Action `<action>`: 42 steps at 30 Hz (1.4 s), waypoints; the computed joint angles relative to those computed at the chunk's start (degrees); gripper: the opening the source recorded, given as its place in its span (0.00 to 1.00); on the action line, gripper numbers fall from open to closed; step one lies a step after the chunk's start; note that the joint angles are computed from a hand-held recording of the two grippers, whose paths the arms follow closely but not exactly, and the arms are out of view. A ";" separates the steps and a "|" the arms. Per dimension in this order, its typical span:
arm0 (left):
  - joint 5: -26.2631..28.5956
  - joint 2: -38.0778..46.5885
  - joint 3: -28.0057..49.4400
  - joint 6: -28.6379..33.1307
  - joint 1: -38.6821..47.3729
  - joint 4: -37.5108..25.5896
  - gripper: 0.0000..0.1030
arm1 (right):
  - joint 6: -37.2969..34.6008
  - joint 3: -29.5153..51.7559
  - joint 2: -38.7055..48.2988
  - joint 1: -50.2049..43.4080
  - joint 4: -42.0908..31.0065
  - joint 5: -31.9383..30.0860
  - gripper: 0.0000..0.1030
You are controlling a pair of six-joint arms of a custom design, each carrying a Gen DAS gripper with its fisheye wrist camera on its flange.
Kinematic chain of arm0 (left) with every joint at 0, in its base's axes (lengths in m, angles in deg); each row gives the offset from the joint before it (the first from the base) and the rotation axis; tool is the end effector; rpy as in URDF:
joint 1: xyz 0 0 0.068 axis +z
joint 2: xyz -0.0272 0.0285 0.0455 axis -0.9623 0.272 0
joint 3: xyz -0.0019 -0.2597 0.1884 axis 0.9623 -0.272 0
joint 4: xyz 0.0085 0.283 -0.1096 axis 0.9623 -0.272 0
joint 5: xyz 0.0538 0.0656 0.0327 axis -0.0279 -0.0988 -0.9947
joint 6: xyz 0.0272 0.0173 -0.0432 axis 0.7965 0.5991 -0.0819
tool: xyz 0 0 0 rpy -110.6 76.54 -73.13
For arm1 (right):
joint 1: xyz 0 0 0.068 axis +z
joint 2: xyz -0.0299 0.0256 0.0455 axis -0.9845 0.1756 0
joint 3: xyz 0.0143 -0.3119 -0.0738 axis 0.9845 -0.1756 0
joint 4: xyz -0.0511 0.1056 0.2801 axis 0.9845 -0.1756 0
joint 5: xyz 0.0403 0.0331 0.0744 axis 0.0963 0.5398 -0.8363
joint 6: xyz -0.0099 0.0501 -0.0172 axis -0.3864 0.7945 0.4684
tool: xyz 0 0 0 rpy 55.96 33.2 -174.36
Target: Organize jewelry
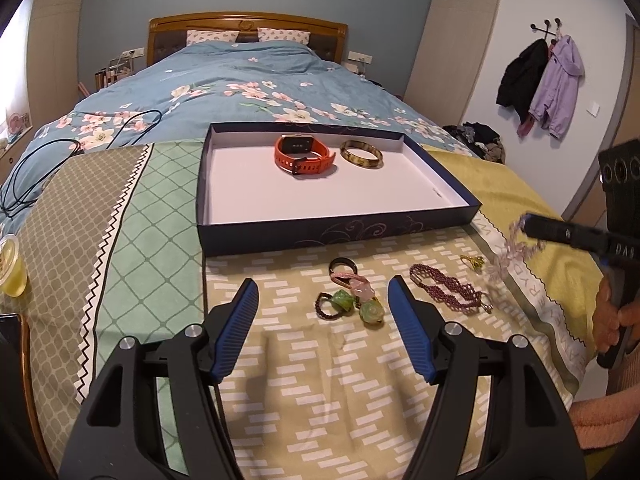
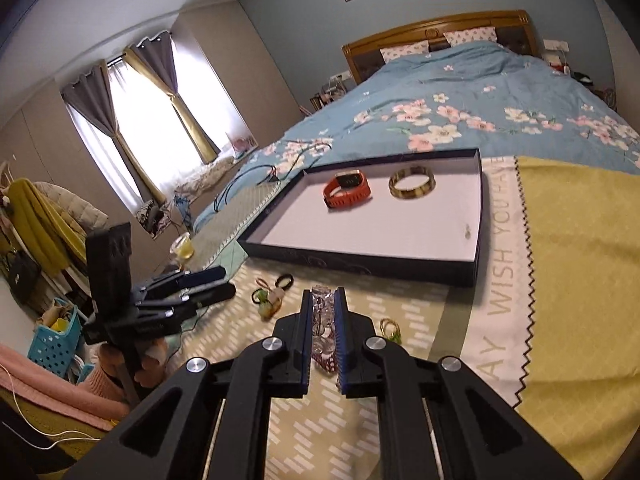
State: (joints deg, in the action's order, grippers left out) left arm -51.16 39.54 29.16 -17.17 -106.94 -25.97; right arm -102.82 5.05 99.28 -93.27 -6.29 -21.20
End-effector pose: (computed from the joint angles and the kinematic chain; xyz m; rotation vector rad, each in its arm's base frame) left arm 0.2382 -0.1428 0.1880 0.0050 2.2943 -0.2535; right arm 0.3037 -0.0431 0.2224 -0.6023 2.2295 0.8658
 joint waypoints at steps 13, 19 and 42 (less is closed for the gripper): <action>3.90 4.78 3.67 5.18 -3.40 -2.49 0.47 | 2.11 -1.13 -0.19 1.64 3.25 1.75 0.08; 5.26 6.86 5.73 6.30 0.50 -2.12 0.37 | 2.20 -1.68 -0.04 2.19 4.02 1.71 0.08; 8.38 8.44 7.83 7.93 2.69 -2.68 0.20 | 4.32 0.05 -0.08 4.03 5.72 1.19 0.08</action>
